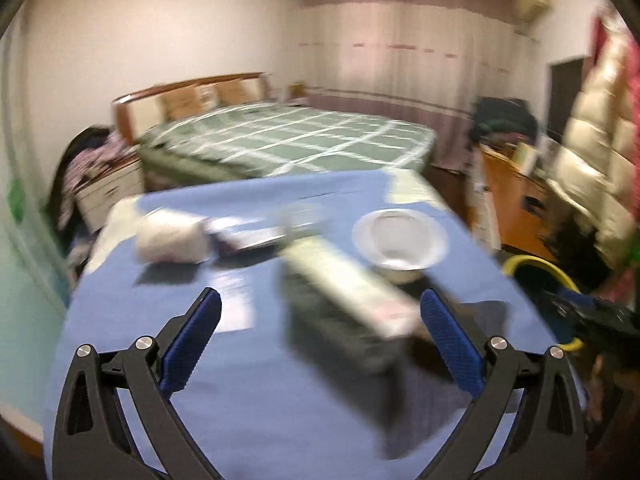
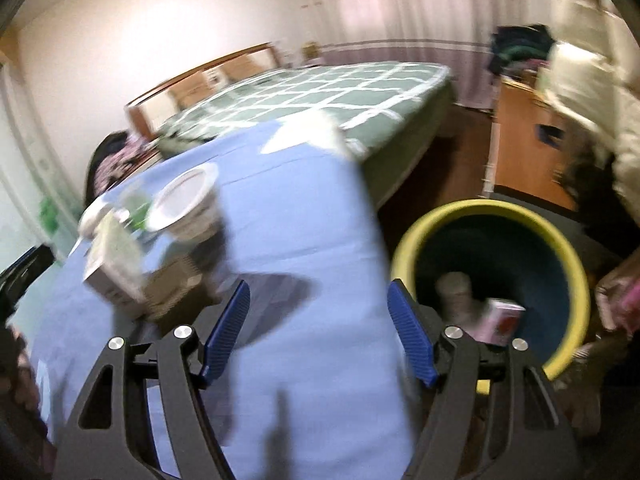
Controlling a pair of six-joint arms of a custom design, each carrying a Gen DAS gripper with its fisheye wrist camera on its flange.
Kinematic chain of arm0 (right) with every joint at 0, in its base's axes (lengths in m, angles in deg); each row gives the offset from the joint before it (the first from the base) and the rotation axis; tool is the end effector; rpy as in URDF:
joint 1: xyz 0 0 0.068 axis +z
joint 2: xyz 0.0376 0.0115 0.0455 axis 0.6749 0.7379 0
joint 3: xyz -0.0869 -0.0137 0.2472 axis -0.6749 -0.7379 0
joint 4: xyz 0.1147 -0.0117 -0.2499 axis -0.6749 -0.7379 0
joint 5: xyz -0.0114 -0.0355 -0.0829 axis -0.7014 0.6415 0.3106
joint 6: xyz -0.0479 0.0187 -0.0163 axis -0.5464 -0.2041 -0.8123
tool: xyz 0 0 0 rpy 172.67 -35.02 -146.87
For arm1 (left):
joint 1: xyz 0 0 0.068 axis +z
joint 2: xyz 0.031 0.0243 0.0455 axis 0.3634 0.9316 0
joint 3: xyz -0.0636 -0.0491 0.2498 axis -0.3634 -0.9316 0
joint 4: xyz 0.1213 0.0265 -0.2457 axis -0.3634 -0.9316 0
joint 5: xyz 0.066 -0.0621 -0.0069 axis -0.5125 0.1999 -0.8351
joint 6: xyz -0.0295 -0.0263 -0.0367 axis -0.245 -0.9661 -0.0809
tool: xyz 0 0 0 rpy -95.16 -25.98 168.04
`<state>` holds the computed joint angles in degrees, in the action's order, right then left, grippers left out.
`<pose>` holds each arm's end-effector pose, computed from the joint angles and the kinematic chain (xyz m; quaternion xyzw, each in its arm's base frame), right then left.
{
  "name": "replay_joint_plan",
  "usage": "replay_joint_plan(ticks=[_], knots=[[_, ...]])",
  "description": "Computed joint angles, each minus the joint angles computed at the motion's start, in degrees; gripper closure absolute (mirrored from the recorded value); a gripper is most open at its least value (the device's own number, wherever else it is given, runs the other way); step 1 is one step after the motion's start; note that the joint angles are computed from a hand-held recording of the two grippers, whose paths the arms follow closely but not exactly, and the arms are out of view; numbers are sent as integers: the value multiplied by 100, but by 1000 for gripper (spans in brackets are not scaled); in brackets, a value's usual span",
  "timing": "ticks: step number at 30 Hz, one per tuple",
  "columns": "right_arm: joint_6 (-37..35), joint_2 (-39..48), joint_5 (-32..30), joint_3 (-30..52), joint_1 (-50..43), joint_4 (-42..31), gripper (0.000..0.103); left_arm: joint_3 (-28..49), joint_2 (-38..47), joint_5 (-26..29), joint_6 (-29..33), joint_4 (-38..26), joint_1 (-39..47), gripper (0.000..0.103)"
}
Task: Collect trash
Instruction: 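Grasp the brown square plastic container with the right tool, then carry the brown container over the yellow bin and open the right tool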
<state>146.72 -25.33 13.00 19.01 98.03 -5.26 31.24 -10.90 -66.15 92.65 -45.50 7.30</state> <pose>0.1003 0.1023 0.1066 0.2487 0.8788 0.0109 0.4070 0.2504 -0.0723 0.1733 0.2405 0.8547 -0.1365 0.4394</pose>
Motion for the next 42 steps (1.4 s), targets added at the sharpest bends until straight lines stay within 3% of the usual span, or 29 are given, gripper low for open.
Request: replay_joint_plan(ticks=[3, 6, 12, 18, 25, 32, 42], knots=[[-723, 1116, -237, 374, -123, 1089, 35, 137, 597, 144, 92, 453, 725, 5], [-1196, 1930, -414, 728, -212, 1704, 35, 393, 1408, 13, 72, 967, 1255, 5], [-1768, 2879, -655, 1315, -376, 2149, 32, 950, 2409, 38, -255, 1081, 1768, 5], [-2357, 3510, -972, 1733, -733, 2454, 31, 1044, 2575, 56, -387, 1041, 1827, 5], [-2475, 3759, -1247, 1891, -946, 2573, 32, 951, 2500, -129, -432, 1123, 1653, 5], [-2293, 3644, -1089, 1795, -769, 2507, 34, 912, 2462, -147, -452, 1136, 1634, 5], [-1607, 2431, -658, 1231, -505, 1755, 34, 862, 2402, -161, -451, 1130, 1621, 5]])
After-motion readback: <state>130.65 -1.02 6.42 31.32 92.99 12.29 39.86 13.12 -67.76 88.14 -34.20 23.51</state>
